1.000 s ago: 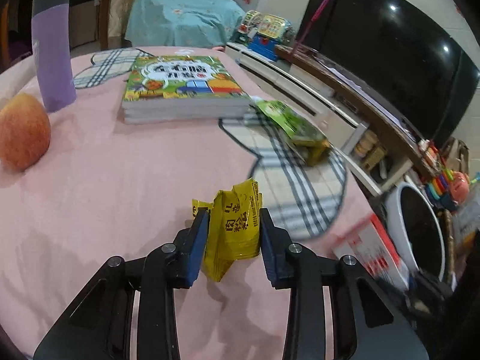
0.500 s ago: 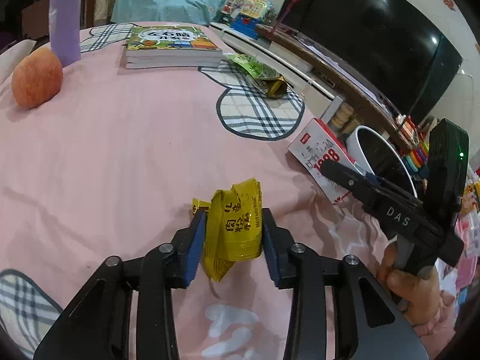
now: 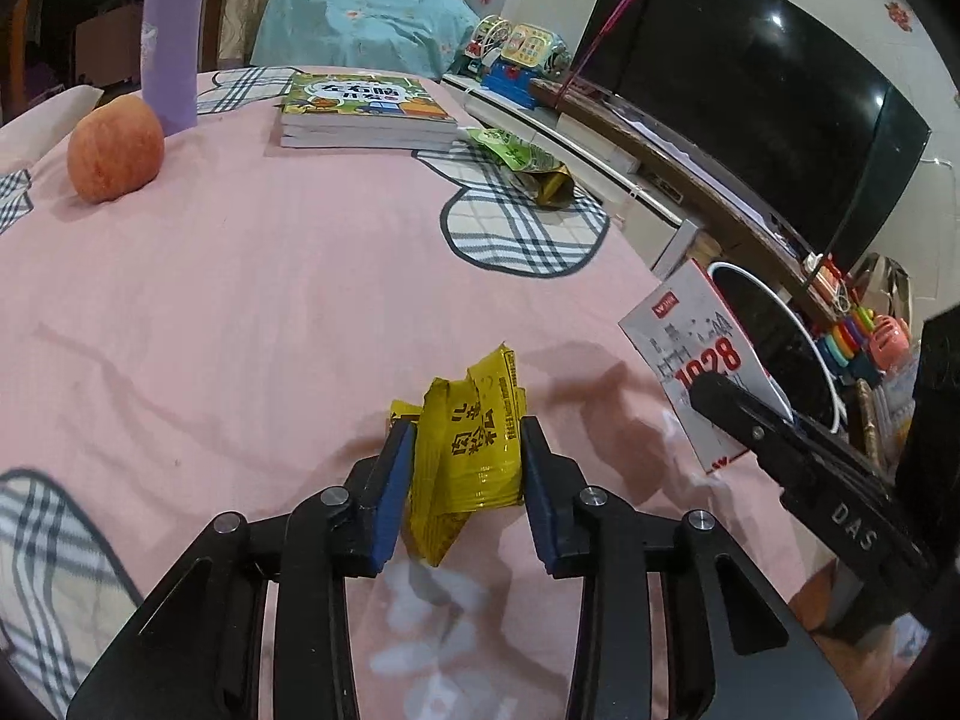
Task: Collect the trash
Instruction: 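Carry the yellow wrapper and red juice carton over the black bin with both tools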
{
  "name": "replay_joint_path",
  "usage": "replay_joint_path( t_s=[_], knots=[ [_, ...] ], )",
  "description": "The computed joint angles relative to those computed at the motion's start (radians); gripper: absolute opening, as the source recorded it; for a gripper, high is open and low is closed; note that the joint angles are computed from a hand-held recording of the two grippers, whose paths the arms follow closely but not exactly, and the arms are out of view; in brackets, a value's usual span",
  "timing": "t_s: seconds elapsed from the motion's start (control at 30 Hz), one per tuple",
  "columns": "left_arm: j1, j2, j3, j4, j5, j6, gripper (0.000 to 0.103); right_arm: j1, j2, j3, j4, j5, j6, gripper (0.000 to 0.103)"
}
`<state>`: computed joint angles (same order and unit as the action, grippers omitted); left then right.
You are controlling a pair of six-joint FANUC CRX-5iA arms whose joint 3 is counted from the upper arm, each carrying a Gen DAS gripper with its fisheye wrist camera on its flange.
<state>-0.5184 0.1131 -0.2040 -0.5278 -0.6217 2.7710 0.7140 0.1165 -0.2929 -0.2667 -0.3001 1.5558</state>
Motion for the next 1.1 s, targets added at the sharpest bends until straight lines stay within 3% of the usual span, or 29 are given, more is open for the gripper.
replay_joint_path(
  t_s=[0.2,0.43,0.73,1.1],
  knots=[
    [-0.059,-0.001,0.019,-0.020,-0.021,0.034,0.033,-0.016,-0.087,-0.067,-0.079,0.018,0.032,0.031],
    [-0.130,0.030,0.084,-0.059,-0.078,0.042,0.033,-0.021,-0.171,-0.142,-0.080,0.059,0.009,0.031],
    [-0.184,0.079,0.151,-0.067,-0.116,0.018,0.033,-0.043,-0.242,-0.222,-0.006,0.104,-0.085,0.031],
    [-0.193,0.145,0.244,-0.031,-0.121,-0.099,0.033,-0.105,-0.269,-0.261,0.099,0.135,-0.199,0.031]
  ],
)
